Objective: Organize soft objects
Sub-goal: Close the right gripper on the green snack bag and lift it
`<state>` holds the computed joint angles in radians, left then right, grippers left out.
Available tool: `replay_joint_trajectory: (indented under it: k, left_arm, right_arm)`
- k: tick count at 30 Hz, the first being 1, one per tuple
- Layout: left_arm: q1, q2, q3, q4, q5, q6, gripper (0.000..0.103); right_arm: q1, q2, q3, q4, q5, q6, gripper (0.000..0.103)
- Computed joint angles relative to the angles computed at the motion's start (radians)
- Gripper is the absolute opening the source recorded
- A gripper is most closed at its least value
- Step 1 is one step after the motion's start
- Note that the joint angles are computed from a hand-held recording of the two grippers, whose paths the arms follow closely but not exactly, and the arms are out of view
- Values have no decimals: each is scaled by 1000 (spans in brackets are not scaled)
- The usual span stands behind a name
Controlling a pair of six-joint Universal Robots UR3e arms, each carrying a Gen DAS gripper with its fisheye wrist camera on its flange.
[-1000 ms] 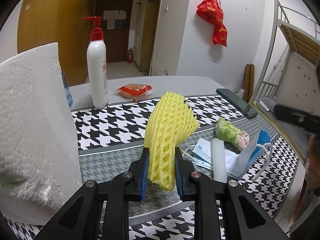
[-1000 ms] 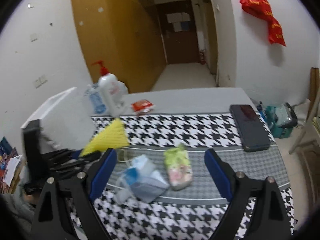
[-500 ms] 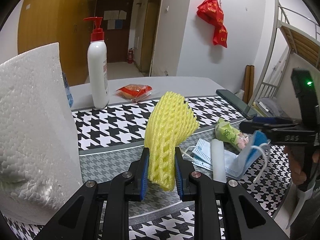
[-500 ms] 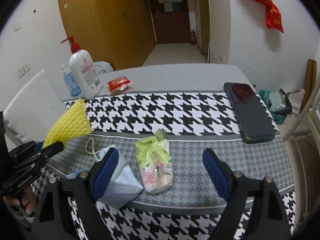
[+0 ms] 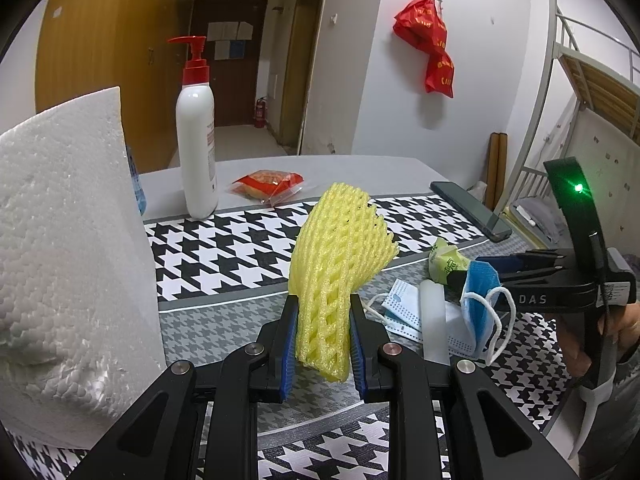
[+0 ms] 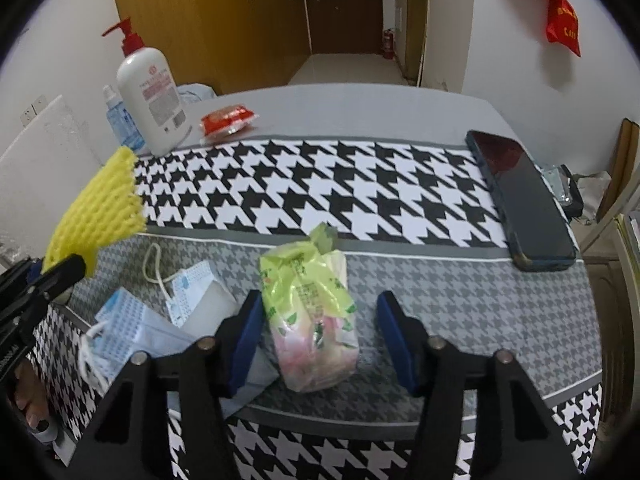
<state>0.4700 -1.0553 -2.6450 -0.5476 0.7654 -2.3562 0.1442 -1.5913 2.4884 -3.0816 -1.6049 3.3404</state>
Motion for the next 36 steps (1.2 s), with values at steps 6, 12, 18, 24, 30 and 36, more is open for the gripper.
replay_joint_trajectory:
  k: [6,12,18,24,30,36]
  left_arm:
    - [2,4,6,-12,3,2,24]
    - [2,4,12,-13,4,-13,24]
    - [20,35,11,-60,-19,7,24]
    - [53,72,10,-119,-50,31,24]
    - [76,113,5,-168,-73,61,24]
    - [92,144,10,-235,-90,102,24]
  right_arm:
    - [4,17,-9,12,-3,0,46]
    - [11,39,-15,-3,-13,11,38]
    - [22,-12,7,11,-45,36,33]
    - [36,-167,44,78,-80,64,33]
    - [73,-243,37,132,-126,123,33]
    - [145,-287,31,154,-190,187,33]
